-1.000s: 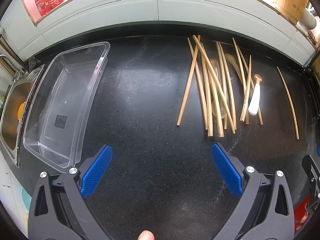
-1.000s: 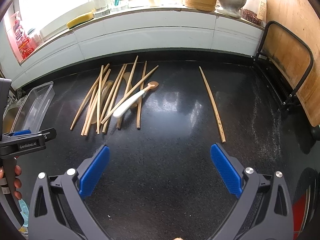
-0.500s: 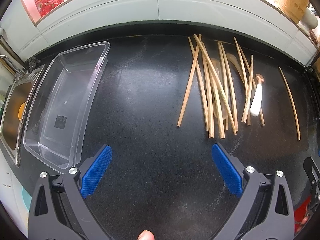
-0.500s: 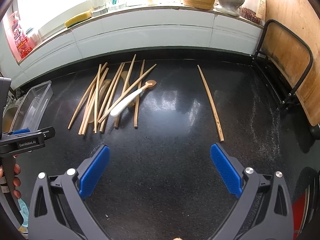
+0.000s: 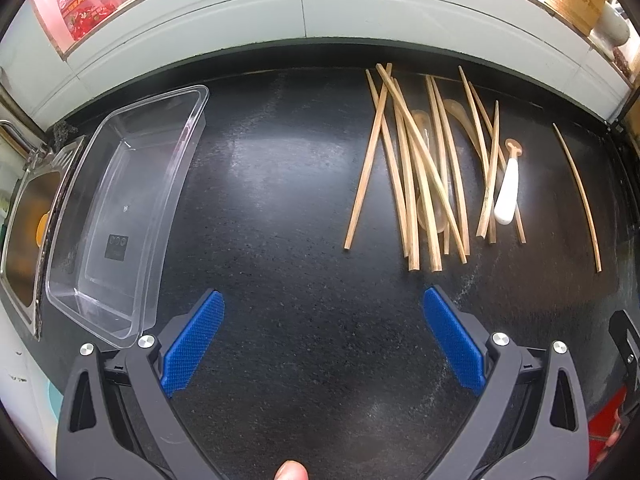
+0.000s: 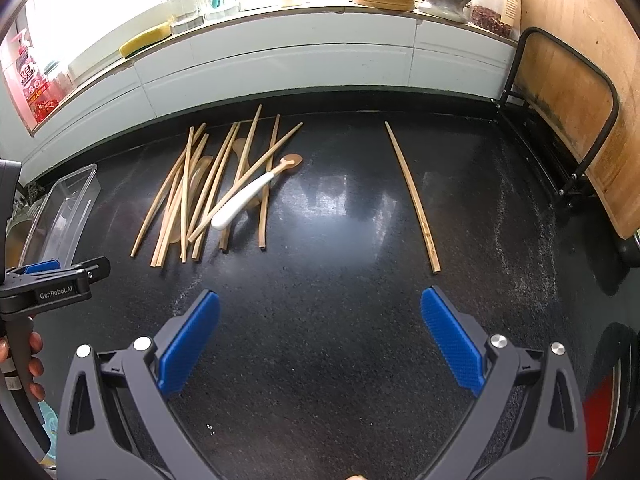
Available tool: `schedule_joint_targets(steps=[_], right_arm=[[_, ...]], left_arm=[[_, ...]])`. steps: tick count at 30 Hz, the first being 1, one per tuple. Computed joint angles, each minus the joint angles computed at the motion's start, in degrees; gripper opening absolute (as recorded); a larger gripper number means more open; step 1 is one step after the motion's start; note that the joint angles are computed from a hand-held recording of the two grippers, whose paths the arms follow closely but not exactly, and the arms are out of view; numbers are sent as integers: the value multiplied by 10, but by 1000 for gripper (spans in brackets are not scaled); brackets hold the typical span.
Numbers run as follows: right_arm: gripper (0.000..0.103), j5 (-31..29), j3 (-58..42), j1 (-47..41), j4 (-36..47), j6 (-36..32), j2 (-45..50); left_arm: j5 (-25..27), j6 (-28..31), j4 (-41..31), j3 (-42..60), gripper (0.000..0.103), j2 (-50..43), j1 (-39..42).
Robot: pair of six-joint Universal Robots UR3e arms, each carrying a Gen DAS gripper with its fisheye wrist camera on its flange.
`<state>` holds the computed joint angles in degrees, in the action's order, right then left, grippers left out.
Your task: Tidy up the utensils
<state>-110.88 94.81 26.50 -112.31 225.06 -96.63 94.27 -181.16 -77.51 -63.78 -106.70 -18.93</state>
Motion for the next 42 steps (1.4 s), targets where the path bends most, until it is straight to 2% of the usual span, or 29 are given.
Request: schedule_joint_targets(steps=[42], right_arm=[[98, 15, -8, -11, 5, -11, 11]], left_arm=[[8, -9, -6, -4, 97, 1, 1]])
